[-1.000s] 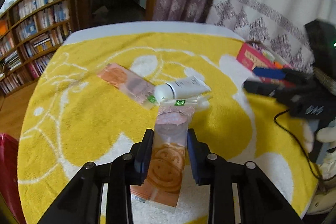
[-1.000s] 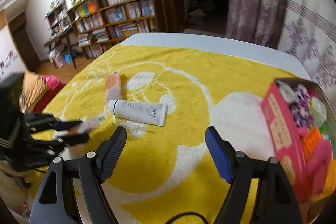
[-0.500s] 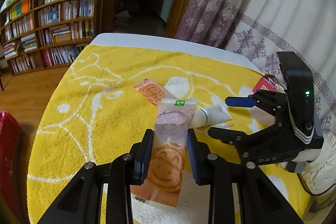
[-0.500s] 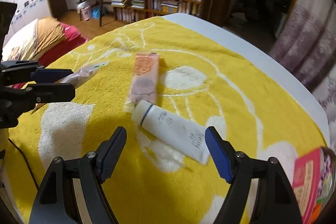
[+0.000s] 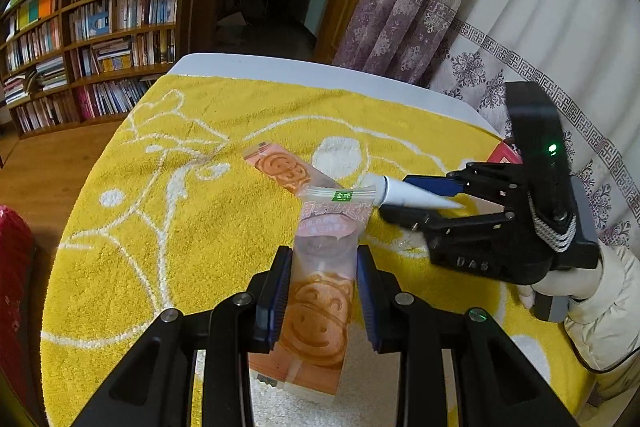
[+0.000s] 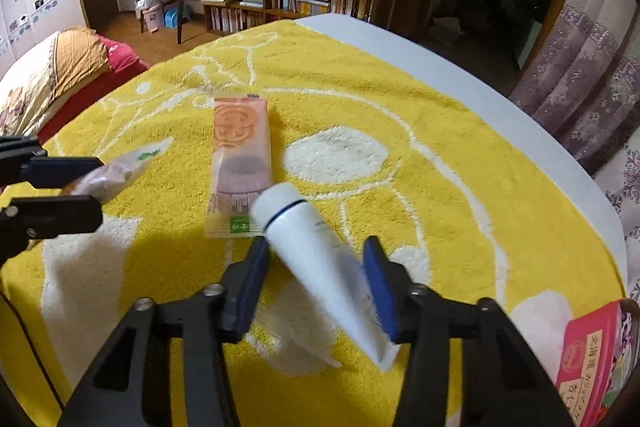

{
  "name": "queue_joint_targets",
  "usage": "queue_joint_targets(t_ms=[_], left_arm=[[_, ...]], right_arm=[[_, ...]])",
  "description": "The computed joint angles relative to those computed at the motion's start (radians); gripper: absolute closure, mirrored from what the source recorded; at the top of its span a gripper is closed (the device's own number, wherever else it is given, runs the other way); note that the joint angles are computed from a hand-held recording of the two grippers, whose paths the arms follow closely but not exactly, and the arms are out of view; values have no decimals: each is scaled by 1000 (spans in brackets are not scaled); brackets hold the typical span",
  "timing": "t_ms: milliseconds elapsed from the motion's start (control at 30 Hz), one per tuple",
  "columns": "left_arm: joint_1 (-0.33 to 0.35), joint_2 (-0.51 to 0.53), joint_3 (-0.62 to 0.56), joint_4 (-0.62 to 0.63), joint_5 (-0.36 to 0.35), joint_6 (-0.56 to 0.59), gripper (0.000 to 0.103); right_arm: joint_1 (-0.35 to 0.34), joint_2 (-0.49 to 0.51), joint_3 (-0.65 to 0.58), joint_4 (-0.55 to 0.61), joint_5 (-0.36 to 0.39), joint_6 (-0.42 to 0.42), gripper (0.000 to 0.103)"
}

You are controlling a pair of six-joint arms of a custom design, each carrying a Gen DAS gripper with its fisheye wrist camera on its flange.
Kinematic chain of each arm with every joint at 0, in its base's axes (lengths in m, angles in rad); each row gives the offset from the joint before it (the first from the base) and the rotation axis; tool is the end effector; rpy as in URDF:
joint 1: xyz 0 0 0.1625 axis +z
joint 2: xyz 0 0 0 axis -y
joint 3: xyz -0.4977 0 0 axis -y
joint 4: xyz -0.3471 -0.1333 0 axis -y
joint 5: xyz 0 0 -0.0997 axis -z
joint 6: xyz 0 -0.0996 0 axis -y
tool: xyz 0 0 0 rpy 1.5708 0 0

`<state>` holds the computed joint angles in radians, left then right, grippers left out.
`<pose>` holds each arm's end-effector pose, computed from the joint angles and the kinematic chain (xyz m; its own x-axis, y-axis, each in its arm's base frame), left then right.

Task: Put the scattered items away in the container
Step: 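Grasp the white lotion tube with right gripper while left gripper holds the cookie packet, then carry the lotion tube and cookie packet with both grippers over the tin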

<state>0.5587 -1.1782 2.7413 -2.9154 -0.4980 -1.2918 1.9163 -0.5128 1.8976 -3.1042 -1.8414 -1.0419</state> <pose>-0.1205 -0.3357 0.2072 -0.8210 -0.3581 -0.4446 0.1398 0.6289 -0.7648 0.3072 -0.5385 -0.0146 -0.1751 -0.9493 0.2612 -0.9634 0.2199 0.1535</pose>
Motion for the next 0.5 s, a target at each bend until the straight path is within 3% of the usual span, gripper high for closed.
queue_joint_targets(t_ms=[67, 300, 500], left_arm=[[-4, -1, -3, 14, 7, -10, 70], [-23, -17, -28, 93, 16, -46, 70], [-38, -18, -69, 159, 21, -46, 70]], right_arm=[[-8, -15, -15, 50, 20, 56, 80], [-36, -63, 0, 63, 62, 145, 80], [-59, -136, 47, 23, 133, 168, 80]])
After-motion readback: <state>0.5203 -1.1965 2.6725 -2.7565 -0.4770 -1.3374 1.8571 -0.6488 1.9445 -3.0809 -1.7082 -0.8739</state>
